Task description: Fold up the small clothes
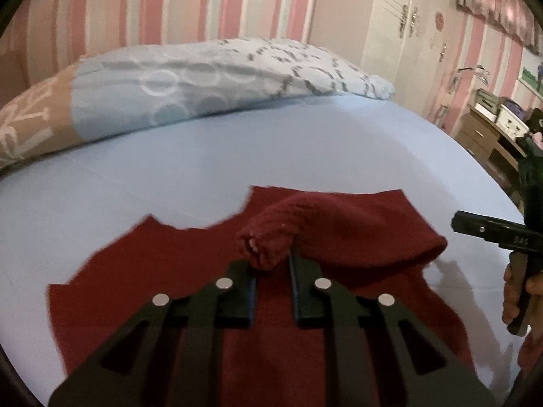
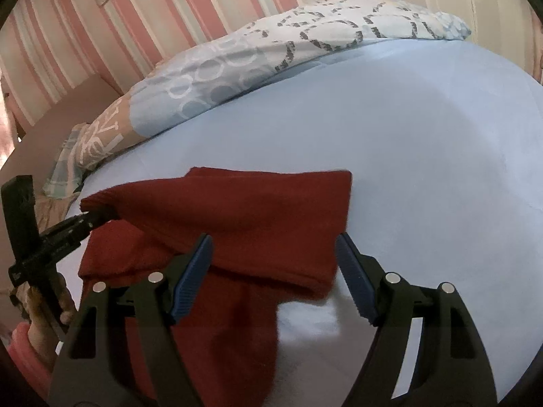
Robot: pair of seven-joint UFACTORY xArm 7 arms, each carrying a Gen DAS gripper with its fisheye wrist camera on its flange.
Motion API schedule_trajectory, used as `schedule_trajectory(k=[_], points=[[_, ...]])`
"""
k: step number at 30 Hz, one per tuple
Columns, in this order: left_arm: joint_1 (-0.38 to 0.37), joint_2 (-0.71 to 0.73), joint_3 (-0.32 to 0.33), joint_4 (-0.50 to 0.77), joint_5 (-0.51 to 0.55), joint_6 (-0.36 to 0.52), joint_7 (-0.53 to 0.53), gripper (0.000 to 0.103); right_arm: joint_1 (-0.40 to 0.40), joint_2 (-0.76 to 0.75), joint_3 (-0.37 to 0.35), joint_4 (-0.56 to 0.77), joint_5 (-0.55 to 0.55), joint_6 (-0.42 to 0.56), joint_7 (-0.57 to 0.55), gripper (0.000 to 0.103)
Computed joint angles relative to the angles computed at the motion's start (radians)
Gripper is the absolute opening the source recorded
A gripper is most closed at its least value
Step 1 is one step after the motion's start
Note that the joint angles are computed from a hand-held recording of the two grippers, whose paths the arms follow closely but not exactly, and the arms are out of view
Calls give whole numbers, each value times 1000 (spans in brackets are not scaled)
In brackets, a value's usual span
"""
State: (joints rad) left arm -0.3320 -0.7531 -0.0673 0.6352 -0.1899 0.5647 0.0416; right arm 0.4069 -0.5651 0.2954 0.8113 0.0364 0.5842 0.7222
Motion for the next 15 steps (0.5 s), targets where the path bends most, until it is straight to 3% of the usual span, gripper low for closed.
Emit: schedule_trajectory(k=[7,15], points=[[91,-127,95,-66,32,115,57,15,14,106,31,83,-19,-31,6,75],[186,-219,131,-145,43,192,103,15,43,183,47,152,-56,-15,13,75]])
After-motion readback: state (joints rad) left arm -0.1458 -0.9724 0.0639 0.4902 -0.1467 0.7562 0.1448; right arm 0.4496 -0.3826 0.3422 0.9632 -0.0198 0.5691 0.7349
